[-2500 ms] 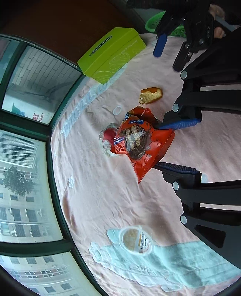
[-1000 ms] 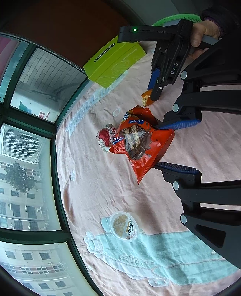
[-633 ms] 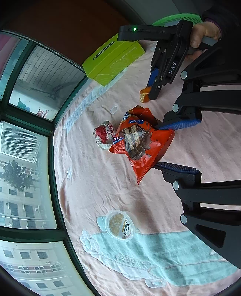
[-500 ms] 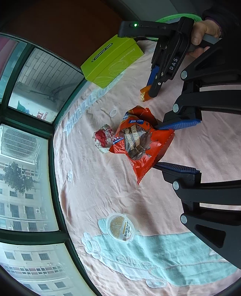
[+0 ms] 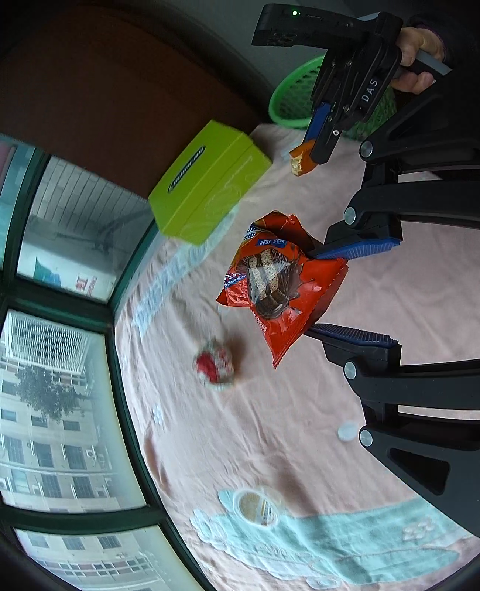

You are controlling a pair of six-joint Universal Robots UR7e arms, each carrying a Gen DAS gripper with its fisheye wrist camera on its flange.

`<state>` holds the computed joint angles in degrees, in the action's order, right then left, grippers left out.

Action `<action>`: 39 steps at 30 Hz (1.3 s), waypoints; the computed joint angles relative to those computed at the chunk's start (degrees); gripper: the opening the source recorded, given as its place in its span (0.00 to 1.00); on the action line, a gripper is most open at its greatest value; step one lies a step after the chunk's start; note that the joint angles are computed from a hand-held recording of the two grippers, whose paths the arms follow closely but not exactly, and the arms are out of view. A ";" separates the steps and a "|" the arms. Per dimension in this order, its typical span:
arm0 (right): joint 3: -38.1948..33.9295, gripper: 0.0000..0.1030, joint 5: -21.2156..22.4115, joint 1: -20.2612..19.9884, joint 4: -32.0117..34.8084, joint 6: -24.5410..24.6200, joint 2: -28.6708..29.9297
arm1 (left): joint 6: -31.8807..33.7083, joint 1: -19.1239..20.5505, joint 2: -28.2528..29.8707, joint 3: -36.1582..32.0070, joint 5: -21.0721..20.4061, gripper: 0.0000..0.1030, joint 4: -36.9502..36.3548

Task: Collect trash
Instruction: 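Carry wrapper and orange peel to the green basket and open both tools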

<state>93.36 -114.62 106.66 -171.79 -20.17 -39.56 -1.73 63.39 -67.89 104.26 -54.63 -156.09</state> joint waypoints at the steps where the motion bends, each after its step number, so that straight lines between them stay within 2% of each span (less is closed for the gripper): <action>1: 1.49 0.30 -0.40 -0.19 -0.72 0.10 -1.32 | 0.01 -0.57 0.28 0.22 -0.27 0.31 -0.05; 15: 15.88 0.30 -6.41 -3.98 -9.36 0.81 -15.36 | 0.78 -7.25 7.40 -1.17 -6.49 0.31 -0.03; 27: 20.72 0.33 -10.64 -7.37 -12.71 0.95 -21.19 | 1.69 -10.68 13.94 -5.30 -10.27 0.31 2.63; 31: 21.52 0.44 -11.36 -8.05 -14.01 0.85 -21.99 | 2.03 -11.18 15.29 -6.45 -10.68 0.31 3.60; 39: 22.89 0.51 -10.86 -8.85 -16.17 0.20 -24.12 | 2.33 -12.31 17.67 -8.23 -11.41 0.31 5.48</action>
